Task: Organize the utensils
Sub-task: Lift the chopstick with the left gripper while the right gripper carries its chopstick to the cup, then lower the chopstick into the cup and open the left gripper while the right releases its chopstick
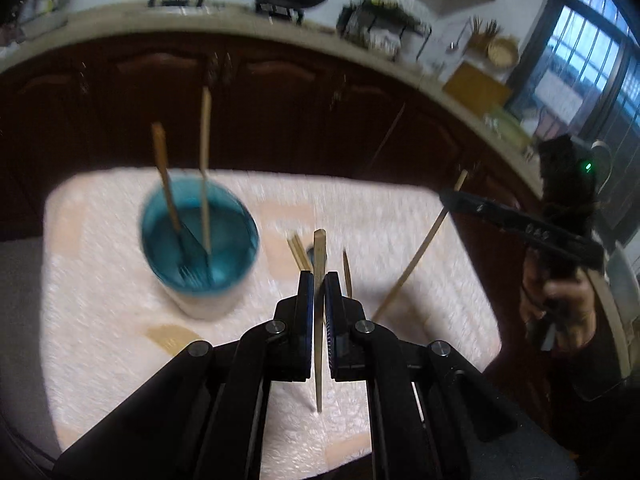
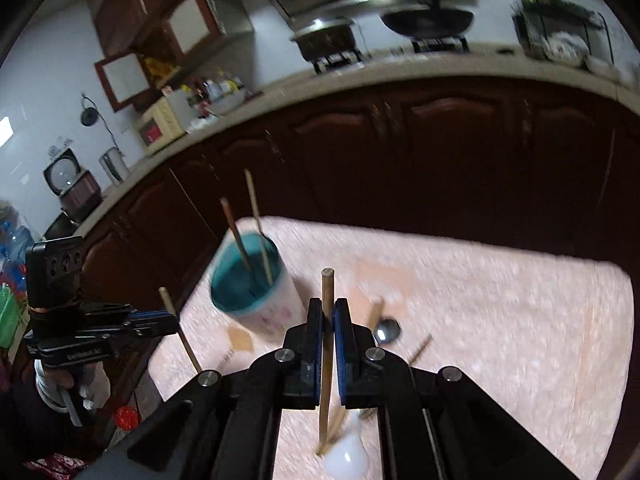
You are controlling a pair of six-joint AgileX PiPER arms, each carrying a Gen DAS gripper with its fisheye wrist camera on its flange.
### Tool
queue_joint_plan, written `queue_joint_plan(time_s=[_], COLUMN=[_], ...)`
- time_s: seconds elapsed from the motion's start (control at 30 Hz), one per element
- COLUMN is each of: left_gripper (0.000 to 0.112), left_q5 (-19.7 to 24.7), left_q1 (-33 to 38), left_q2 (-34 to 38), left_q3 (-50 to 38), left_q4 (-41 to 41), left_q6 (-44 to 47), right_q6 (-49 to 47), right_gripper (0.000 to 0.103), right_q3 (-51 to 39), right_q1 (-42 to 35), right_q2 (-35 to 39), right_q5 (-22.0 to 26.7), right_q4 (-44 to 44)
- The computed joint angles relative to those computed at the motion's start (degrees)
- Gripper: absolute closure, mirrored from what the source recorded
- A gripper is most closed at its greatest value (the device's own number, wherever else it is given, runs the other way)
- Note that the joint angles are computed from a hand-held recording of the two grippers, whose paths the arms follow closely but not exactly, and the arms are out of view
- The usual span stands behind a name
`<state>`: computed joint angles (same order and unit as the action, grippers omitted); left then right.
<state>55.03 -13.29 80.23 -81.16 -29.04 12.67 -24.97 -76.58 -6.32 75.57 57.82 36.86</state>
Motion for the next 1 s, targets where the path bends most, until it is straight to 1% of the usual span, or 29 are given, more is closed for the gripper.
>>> queue_joint_plan(time_s=[0.1,0.23,0.33,0.4,0.47,0.53,0.6,0.7,0.77,0.87,0.93,1.0], left_gripper=[0.108,0.108,0.108,0.108,0.108,0.108,0.108,0.108,0.108,0.108,0.108,0.108], left_q5=[1.6,2.6,3.9,4.7,4.1,3.0,0.3,-2.4,-3.9,-6.6,-7.2,-8.7], left_q1=[2.9,5.2,7.0,8.5,8.4,8.8,7.9,7.6,8.0,7.2,6.7,5.9], left_q2=[-0.4,1.4,5.3,8.1,10.5,12.2,13.0,14.1,14.2,13.9,14.1,14.2], left_q3=[-5.2,-14.3,-22.2,-27.2,-30.3,-31.0,-29.6,-26.4,-23.1,-18.6,-17.1,-15.2], left_q4=[-0.1,3.2,4.6,5.6,8.8,10.1,13.8,15.7,14.9,16.4,16.6,18.0], left_q6=[-0.1,-2.4,-3.4,-4.1,-5.4,-6.0,-7.5,-8.1,-7.5,-8.4,-8.9,-10.0], right_q6=[2.7,7.6,12.1,15.2,17.7,20.0,22.2,23.3,24.1,24.2,23.4,23.0], right_gripper=[0.098,0.098,0.098,0.098,0.098,0.098,0.098,0.098,0.098,0.098,0.098,0.098], right_q3=[-6.7,-16.5,-26.8,-35.4,-42.1,-47.5,-51.8,-53.6,-56.4,-56.6,-54.5,-53.7], right_q1=[2.1,6.7,10.6,13.0,14.8,16.4,18.6,20.5,21.5,22.7,22.7,22.7], right_q2=[2.2,6.3,11.7,16.4,20.5,24.2,27.9,31.1,34.7,37.6,38.2,39.6], right_q5=[0.6,0.3,1.4,3.2,4.1,4.4,3.7,1.8,2.6,2.5,1.5,1.5], right_q4=[0.0,-2.9,-6.6,-9.4,-11.6,-13.8,-16.8,-18.9,-19.6,-20.3,-19.5,-18.6])
